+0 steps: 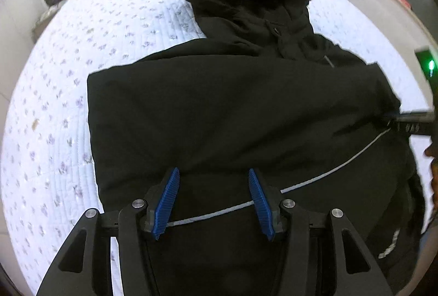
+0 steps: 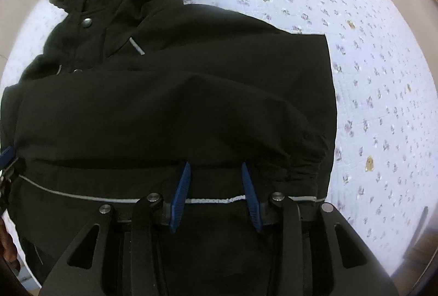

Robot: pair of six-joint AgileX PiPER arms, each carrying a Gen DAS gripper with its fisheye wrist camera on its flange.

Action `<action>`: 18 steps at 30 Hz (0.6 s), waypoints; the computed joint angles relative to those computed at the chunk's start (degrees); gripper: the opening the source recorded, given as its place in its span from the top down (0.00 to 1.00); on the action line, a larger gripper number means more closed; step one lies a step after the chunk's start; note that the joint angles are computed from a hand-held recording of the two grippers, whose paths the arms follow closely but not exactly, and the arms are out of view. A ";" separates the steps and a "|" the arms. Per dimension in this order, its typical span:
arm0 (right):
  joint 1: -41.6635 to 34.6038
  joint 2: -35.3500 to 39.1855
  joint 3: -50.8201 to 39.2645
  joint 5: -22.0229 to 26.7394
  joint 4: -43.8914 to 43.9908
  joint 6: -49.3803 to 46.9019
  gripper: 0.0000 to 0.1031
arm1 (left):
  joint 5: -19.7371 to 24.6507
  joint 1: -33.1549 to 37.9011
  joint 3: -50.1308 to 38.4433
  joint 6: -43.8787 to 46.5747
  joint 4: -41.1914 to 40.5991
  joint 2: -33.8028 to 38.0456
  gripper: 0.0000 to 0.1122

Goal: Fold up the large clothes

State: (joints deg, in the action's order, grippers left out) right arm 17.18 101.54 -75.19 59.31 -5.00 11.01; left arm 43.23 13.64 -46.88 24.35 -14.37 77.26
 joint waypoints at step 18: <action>0.67 6.57 -32.11 9.75 7.94 -7.64 0.58 | 9.61 -2.44 -35.76 -7.93 5.33 10.95 0.51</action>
